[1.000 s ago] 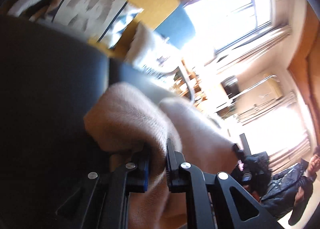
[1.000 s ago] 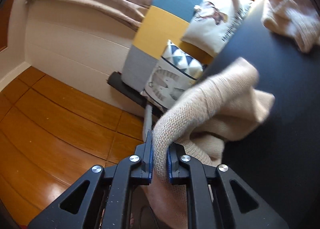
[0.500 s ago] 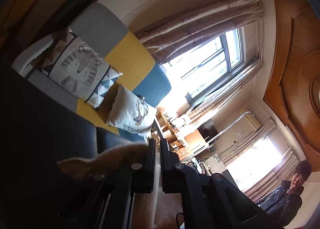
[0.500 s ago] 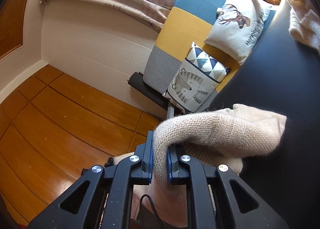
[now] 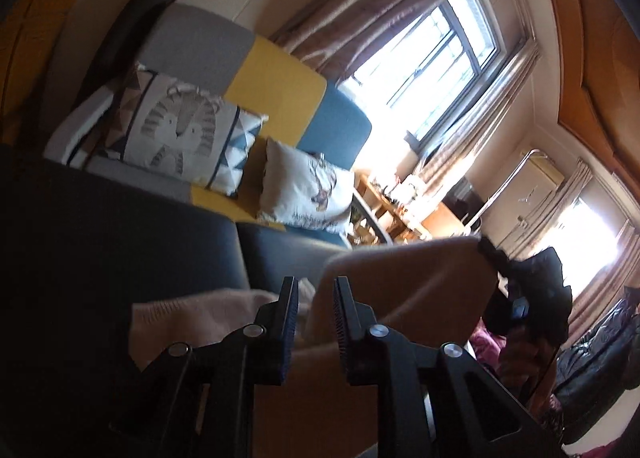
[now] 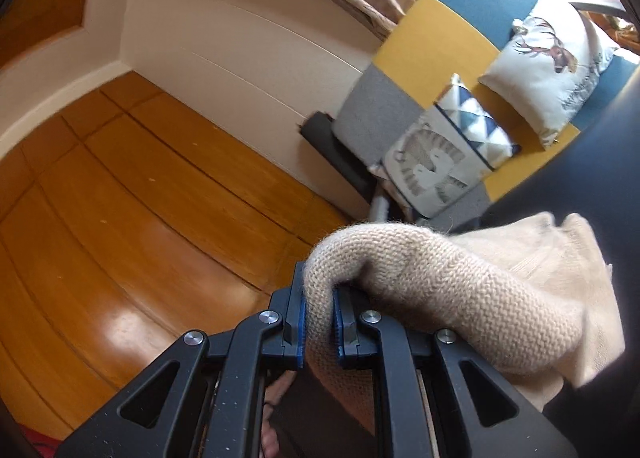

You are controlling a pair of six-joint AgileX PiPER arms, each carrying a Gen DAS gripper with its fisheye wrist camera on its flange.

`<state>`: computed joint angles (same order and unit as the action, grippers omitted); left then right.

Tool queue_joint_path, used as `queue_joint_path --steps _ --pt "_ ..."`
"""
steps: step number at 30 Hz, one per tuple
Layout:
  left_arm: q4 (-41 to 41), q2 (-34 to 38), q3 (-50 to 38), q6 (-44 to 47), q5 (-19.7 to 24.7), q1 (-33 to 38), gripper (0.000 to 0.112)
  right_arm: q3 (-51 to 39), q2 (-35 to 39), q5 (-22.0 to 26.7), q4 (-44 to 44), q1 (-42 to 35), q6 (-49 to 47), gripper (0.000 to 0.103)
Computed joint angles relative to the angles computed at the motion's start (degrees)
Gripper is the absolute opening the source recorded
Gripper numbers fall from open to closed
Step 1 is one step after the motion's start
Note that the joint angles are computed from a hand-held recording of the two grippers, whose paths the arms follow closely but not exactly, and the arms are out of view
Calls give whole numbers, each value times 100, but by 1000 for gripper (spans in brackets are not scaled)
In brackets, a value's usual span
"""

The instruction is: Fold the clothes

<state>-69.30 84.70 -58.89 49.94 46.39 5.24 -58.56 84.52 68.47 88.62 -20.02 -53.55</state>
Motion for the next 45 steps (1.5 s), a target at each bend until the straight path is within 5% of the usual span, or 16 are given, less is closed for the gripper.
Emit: queue_joint_path --steps 8,10,13,17,20,23,27,29,30,31,37,41,45 --pt "567 689 873 -160 -968 -1029 17 -300 958 -1903 -1238 1032 466 17" --pt "728 825 927 -259 -1010 -1152 18 -211 1044 -2439 -1755 1128 699 48" --pt "505 920 1119 -70 -1100 -1213 18 423 738 -2375 -1318 741 79 55" --pt "-36 916 1294 355 -1193 -1216 18 1402 -242 -2174 -1166 16 -771 81" --pt "-142 887 1319 348 -1323 -1323 18 1742 -776 -2054 -1835 -266 -976 82" --pt "-201 779 1333 317 -1379 -1422 18 2090 -1097 -2791 -2280 202 -1276 82" --pt "-100 425 1422 218 -1306 -1500 18 2179 -495 -3138 -2282 755 -1281 82" --pt "63 99 1533 124 -1340 -1532 18 2212 -219 -2808 -1964 646 -1366 63" --pt "131 -67 1586 93 -1348 -1527 18 2147 -17 -2471 -1820 523 -1406 29" --pt "208 -239 1632 77 -1351 -1491 18 2054 127 -2191 -1813 451 -1308 24" --pt "352 -1562 2073 362 -1907 -1351 18 1640 -163 -994 -1052 424 -1231 10" --pt "26 -1863 1920 760 -1328 -510 18 745 -201 -1531 -1296 1503 -645 10" --pt "299 -2091 1702 715 -808 242 18 67 489 -1553 -614 2325 -627 10"
